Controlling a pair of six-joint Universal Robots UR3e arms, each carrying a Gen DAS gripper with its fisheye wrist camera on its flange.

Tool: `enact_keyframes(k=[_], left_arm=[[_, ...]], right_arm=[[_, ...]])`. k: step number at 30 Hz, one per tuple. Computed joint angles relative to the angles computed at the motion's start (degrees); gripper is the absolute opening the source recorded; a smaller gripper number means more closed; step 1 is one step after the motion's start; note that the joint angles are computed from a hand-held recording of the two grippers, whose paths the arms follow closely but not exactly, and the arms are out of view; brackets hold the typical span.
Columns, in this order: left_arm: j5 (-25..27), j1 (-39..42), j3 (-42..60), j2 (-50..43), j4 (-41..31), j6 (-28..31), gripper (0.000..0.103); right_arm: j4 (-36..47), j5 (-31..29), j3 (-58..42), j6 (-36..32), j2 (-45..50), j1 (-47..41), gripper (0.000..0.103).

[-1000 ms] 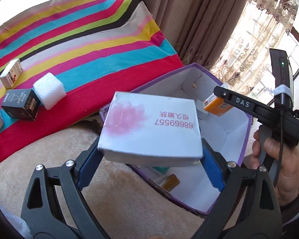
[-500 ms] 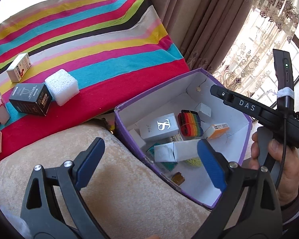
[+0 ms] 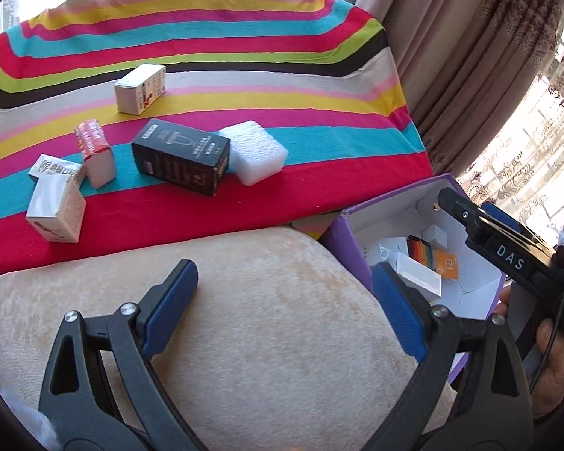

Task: Organize objects
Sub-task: 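Move both tools back over the cloth toward the remaining boxes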

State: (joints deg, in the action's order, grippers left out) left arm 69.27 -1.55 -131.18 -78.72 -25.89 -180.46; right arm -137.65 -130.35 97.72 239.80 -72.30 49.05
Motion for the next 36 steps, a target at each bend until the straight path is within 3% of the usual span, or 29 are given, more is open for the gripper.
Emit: enact_keyframes(k=[5,11,22,28,36], left_arm=[[-0.9,7.2,-3.8,5.8,-3.2,2.1,0.095],[-4.5,18.6,-7.8,13.7,-9.7,7.4,0.093],[-10.9,37.7,-9.5,21.2,-23.7,17.5,0.085],[-9.8,39.4,-6.2,14.3,-22.3,18.6,0.076],[-4.9,33.0,-1.0,2.6,-14.8,15.6,0.073]], right_arm=[[2.2,2.9,-9.4,-4.9,6.0,0.8,0.091],[-8.4,11.6,-13.0,-11.5,10.7,1.2,0.091],[1.1,16.2,-34.6,-16.4,23.1,2.5,0.091],[10.1,16.9,-47.0,-16.9,29.9,2.1,0.091],[23.0,17.4,-66.0,-22.4,40.1,0.3,0.091]])
